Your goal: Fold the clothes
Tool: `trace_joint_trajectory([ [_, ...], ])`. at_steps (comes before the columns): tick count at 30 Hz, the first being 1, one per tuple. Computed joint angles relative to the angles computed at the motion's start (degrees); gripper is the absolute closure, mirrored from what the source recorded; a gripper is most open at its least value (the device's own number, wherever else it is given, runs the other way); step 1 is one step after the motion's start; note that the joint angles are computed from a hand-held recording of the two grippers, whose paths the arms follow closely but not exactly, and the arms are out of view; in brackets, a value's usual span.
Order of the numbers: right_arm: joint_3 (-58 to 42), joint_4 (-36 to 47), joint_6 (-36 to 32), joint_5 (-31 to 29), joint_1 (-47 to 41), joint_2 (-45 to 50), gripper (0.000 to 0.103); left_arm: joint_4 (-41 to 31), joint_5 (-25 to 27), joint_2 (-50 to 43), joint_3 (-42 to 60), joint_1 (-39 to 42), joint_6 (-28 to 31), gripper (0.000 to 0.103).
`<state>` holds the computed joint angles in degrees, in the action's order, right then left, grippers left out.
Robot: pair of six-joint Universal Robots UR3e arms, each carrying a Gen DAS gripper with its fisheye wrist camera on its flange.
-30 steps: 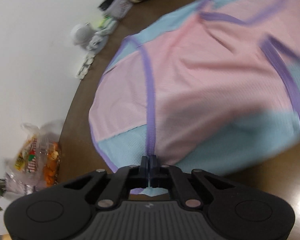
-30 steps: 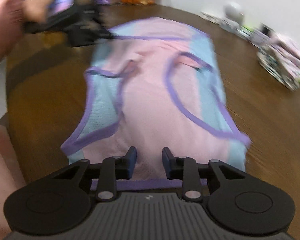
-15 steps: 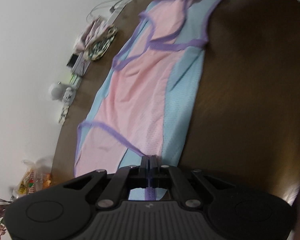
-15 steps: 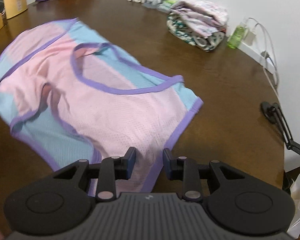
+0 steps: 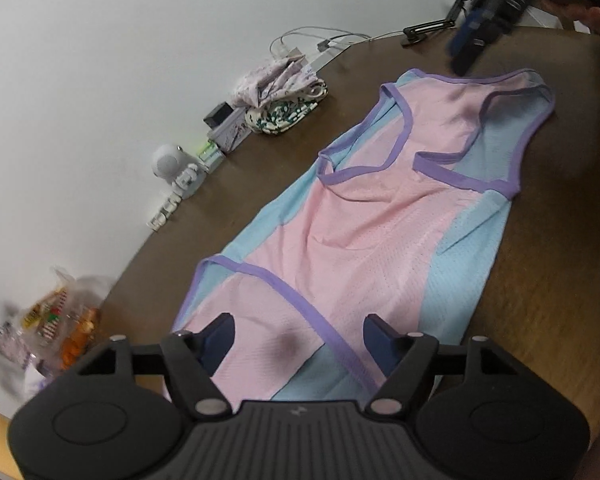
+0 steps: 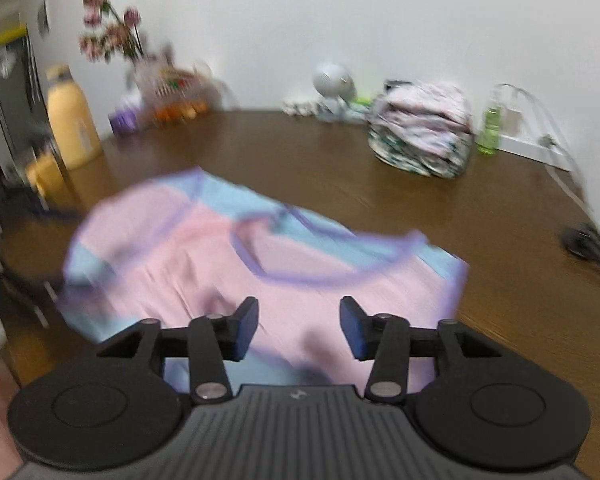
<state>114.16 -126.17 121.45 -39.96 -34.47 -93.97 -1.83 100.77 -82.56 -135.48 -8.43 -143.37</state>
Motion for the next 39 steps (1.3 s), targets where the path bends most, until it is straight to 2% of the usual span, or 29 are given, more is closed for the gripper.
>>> trace_joint_trajectory([
  [1,-2.6,-2.4,4.6,-0.7,3.2,3.3,0.056,0.5,-2.4,0.0,-0.8,1.7,0.0,0.034],
  [2,-5.5,-4.2,8.8,-1.2,6.1,6.7,0.056,0.8,-5.2,0.2,-1.6,3.5,0.2,0.043],
  [3,-8.7,-5.5,12.7,-1.7,8.9,10.0,0.056,1.1,-7.9,0.4,-2.5,5.4,0.4,0.060],
  [5,-15.3,-8.5,20.6,-3.8,14.3,16.6,0.056,0.4,-12.5,1.3,-4.0,8.9,0.8,0.081],
  [8,-27.0,-10.8,30.8,-8.1,21.7,26.9,0.057,1.8,-16.1,1.4,-6.5,12.4,2.0,0.084],
  [10,-35.6,-10.1,35.8,-13.0,25.5,33.3,0.057,3.4,-19.4,2.1,-8.6,15.0,3.4,0.085],
  [12,-42.1,-8.9,39.7,-15.5,27.2,38.5,0.057,4.5,-22.4,2.8,-10.1,17.2,4.2,0.087],
  [13,-44.0,-8.0,41.0,-15.4,27.3,40.1,0.059,5.3,-23.9,2.8,-10.8,18.1,4.2,0.088],
  [14,-45.9,-7.1,42.3,-15.2,27.4,41.6,0.071,5.4,-25.1,3.1,-11.4,19.0,4.3,0.091],
  [16,-47.5,-6.0,44.1,-14.0,27.0,43.3,0.092,5.6,-26.8,3.8,-12.4,20.2,4.3,0.093],
  [20,-45.8,-9.9,46.3,-15.9,26.1,43.1,0.094,6.4,-29.1,4.9,-14.1,22.2,4.6,0.093],
  [24,-46.6,-10.9,48.1,-15.3,24.6,44.2,0.094,7.5,-29.6,5.2,-15.1,22.8,5.0,0.093],
  [27,-47.9,-8.3,47.4,-14.0,24.0,45.2,0.089,6.7,-29.1,5.6,-14.7,22.7,4.5,0.092],
  [29,-43.5,-10.8,47.0,-11.1,22.5,42.6,0.082,5.9,-28.4,5.9,-14.2,22.6,3.9,0.088],
  [31,-36.2,-13.6,44.1,-7.4,20.0,37.4,0.080,4.8,-27.7,6.3,-13.5,22.3,3.3,0.083],
  [33,-28.4,-13.0,36.9,-5.4,17.3,30.3,0.077,3.9,-26.5,6.6,-12.7,21.8,2.4,0.075],
  [35,-21.0,-10.5,27.8,-5.0,14.9,22.9,0.068,4.3,-25.8,6.8,-12.2,21.3,1.4,0.074],
  [39,-8.3,-4.7,8.8,-8.8,12.3,9.8,0.065,3.6,-25.8,7.7,-10.6,20.2,-0.4,0.073],
])
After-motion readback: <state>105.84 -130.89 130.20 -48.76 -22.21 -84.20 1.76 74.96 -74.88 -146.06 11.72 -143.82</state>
